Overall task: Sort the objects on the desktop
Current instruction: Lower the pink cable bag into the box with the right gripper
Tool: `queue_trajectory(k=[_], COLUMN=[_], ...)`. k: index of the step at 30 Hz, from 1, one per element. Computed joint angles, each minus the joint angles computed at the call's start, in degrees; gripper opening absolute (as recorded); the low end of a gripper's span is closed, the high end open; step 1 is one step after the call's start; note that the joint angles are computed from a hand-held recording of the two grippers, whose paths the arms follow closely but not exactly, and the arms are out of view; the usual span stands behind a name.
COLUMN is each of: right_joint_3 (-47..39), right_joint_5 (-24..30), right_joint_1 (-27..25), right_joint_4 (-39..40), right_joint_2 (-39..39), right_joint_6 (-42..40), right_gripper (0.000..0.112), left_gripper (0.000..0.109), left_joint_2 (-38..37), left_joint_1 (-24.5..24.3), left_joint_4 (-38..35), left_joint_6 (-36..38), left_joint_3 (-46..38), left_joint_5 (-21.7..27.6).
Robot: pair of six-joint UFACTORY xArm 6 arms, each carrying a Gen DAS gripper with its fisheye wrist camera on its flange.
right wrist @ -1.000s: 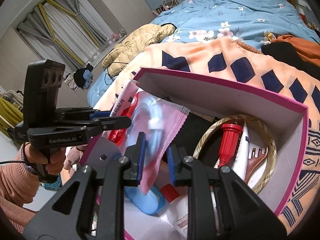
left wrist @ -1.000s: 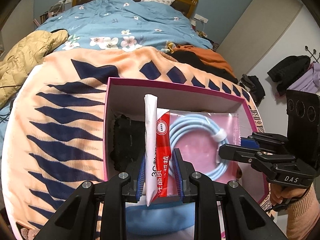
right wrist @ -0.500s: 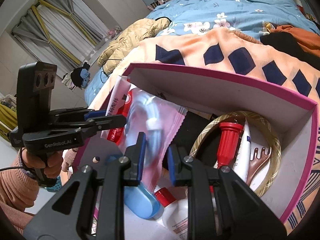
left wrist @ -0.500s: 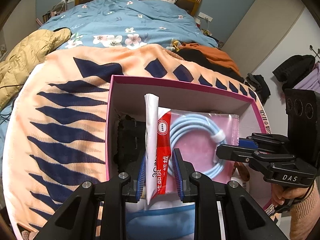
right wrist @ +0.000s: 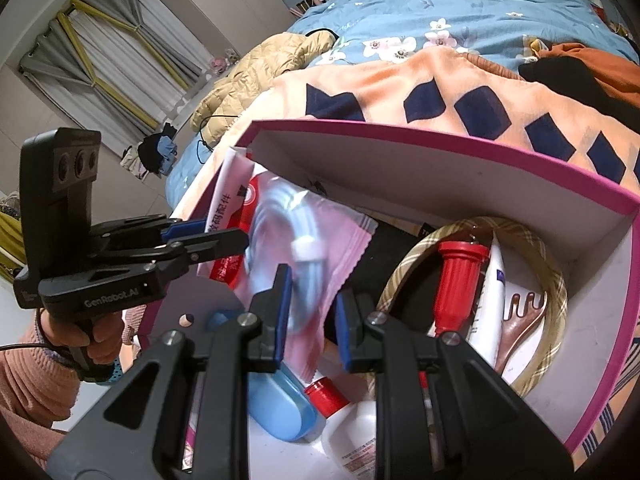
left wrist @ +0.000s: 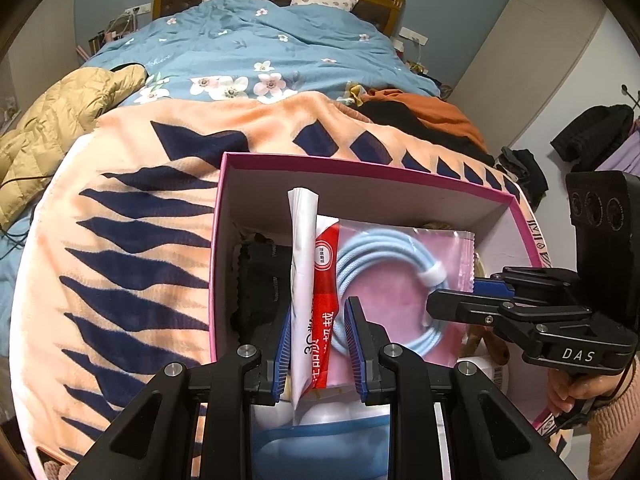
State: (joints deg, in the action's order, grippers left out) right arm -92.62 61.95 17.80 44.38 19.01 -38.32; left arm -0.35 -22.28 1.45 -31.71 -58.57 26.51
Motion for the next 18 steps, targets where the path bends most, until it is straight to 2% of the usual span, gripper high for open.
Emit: queue_trajectory(k=[18], right_joint_3=[-2.1], right_joint_5=[0.7], right_joint_1=[0.3], right_joint_4=[-1.6], right_joint_2=[2.2], right_joint_6=[2.3], right_gripper=[0.022], left_gripper=[0.024], left_joint_2=[0.3], left_joint_1=[-0.2], left_joint_4=[3.6], left_joint_6=[-2.8], left_joint_3=[0.5], left_joint_5=[-0.9])
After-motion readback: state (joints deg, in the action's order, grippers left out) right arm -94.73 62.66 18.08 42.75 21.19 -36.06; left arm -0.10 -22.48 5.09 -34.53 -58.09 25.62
